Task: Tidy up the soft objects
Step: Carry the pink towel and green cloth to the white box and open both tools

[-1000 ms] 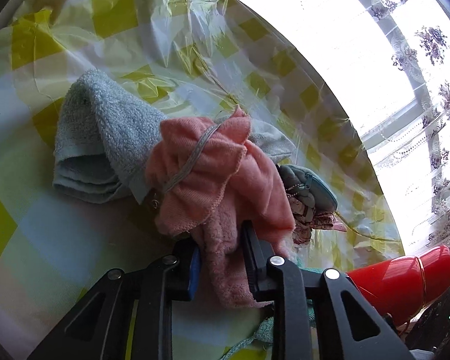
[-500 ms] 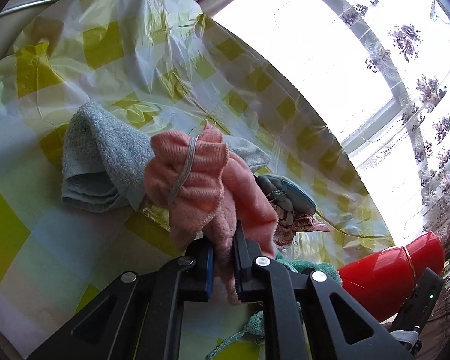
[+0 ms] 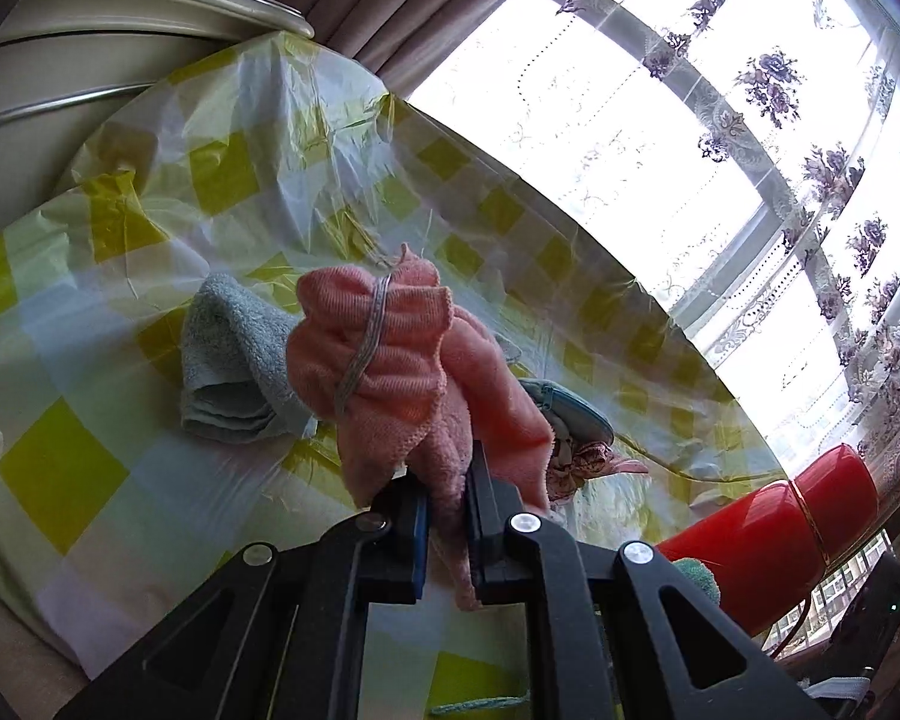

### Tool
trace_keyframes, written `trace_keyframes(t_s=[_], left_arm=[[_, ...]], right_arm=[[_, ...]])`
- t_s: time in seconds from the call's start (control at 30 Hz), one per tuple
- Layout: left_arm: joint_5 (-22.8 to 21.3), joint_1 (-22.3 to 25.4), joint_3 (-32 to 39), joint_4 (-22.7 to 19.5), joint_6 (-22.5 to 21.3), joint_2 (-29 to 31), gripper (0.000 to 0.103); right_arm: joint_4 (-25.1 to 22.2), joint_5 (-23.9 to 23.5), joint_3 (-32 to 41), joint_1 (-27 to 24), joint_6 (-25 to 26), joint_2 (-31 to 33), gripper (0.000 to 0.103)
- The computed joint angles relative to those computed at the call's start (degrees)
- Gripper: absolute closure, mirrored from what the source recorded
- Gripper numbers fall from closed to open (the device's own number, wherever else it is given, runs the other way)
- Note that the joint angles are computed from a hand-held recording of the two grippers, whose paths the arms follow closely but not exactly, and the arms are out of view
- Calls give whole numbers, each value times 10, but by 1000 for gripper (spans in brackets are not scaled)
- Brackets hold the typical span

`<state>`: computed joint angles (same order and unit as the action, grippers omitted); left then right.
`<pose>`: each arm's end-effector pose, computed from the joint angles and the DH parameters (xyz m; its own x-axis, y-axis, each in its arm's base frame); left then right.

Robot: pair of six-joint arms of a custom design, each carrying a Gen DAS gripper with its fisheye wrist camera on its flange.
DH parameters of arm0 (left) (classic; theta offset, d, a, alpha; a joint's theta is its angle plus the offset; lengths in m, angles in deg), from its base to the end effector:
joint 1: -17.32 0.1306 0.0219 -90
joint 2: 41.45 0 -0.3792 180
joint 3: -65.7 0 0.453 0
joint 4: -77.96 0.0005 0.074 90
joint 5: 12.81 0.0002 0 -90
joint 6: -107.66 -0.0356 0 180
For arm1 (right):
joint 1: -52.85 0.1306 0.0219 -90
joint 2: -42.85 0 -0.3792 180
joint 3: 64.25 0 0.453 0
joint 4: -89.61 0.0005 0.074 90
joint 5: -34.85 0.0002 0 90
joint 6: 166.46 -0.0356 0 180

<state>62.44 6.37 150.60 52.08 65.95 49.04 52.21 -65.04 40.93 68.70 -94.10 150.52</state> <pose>0.5596 -0.0996 0.4089 -0.3190 -0.6736 -0.6667 -0.4023 0.7332 -0.5483 0.6460 0.1892 0.4021 -0.7079 0.1094 -0.6978 -0.1903 0.9219 0.3375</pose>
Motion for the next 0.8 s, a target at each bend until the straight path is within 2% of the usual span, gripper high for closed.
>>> trace_keyframes(t_s=[0.23,0.4,0.8], left_arm=[[-11,-13,-13,-7,-2,-21,92],[-1,-23,-30,-3,-7,-41,92],[7,-55,-40,-20,-11,-63,92]], right_arm=[[7,-13,-51,-21,1,-49,39],[23,-15,-89,-32,15,-89,39],[3,-34,-138,-73,36,-146,39]])
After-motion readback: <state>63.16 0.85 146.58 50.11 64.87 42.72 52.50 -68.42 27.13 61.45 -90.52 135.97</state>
